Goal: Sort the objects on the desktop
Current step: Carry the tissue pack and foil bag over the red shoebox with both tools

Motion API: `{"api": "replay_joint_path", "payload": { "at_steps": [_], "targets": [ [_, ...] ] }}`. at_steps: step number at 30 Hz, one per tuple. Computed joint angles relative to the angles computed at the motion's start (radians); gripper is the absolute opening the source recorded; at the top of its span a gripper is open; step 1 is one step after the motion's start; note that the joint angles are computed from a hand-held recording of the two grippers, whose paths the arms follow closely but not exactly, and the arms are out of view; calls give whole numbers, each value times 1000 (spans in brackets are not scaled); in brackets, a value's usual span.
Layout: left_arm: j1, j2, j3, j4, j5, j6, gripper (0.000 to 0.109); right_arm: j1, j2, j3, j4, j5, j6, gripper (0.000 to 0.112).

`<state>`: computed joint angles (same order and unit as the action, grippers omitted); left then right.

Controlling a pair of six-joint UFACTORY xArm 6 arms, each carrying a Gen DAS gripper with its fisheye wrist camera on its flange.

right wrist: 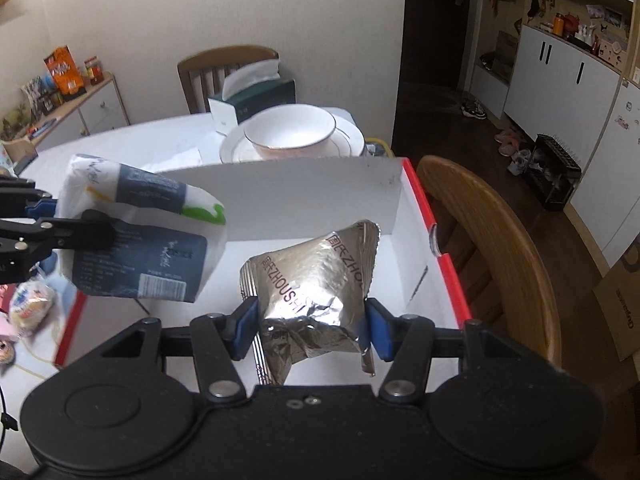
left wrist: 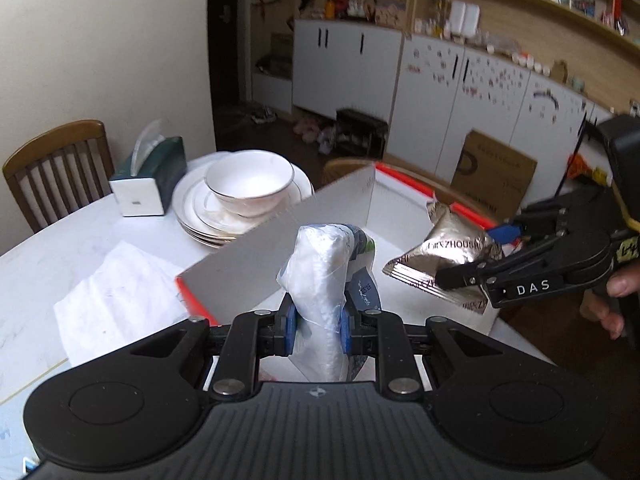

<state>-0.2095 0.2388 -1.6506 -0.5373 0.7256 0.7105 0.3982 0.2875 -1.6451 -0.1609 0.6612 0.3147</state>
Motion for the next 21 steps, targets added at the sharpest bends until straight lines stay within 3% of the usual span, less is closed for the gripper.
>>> {"api": "replay_joint_path", "payload": {
  "at_steps": [9, 21],
  "targets": [
    [-56, 111, -109, 131, 35, -89, 19, -22, 72, -56, 55, 52, -84, 55],
    [-66, 191, -186, 249, 117, -176, 19, -29, 141, -124, 90, 130, -144, 55]
  ]
}}
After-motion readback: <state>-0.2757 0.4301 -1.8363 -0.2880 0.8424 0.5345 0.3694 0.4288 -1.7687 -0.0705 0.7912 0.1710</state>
